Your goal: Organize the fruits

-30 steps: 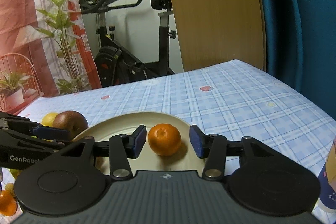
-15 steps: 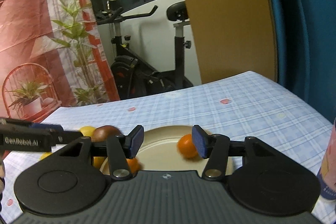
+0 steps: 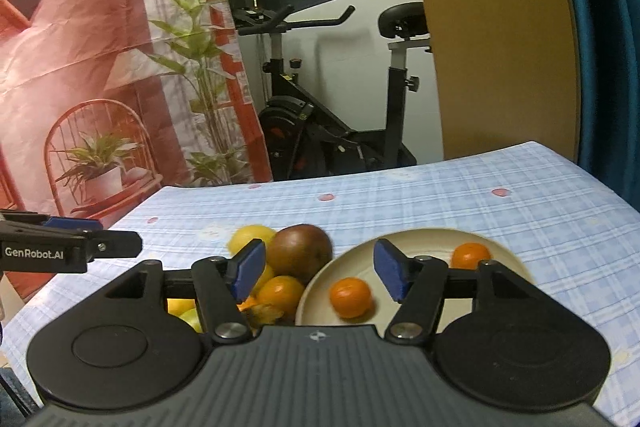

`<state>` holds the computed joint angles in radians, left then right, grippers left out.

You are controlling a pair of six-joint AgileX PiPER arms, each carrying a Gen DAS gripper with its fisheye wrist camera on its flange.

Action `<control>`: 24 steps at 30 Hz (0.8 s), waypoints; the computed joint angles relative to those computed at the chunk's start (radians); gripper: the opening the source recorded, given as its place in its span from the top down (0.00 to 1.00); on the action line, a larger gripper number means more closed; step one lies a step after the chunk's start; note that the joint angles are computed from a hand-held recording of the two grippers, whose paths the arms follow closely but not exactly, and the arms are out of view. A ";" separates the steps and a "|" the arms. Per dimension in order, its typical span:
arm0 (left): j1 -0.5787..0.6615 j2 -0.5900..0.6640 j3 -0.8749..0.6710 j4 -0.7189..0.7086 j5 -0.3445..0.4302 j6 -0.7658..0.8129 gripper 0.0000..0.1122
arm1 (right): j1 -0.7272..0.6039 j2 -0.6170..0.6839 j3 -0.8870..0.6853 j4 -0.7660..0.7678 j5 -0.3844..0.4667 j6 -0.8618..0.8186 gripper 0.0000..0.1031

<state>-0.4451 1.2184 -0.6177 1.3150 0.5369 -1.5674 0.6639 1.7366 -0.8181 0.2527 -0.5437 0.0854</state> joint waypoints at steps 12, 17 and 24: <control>0.145 -0.192 0.238 0.050 -0.156 -0.132 0.42 | 0.119 0.032 0.074 -0.027 -0.073 -0.018 0.39; 0.159 -0.183 0.287 0.177 -0.227 -0.240 0.42 | 0.148 0.063 0.057 -0.085 -0.047 -0.014 0.42; 0.156 -0.164 0.321 0.320 -0.241 -0.395 0.42 | 0.153 0.099 0.028 -0.199 -0.010 0.042 0.47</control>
<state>-0.2893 1.0548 -0.2964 1.6354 0.2964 -1.9620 0.8170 1.8352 -0.7896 0.0536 -0.5541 0.1275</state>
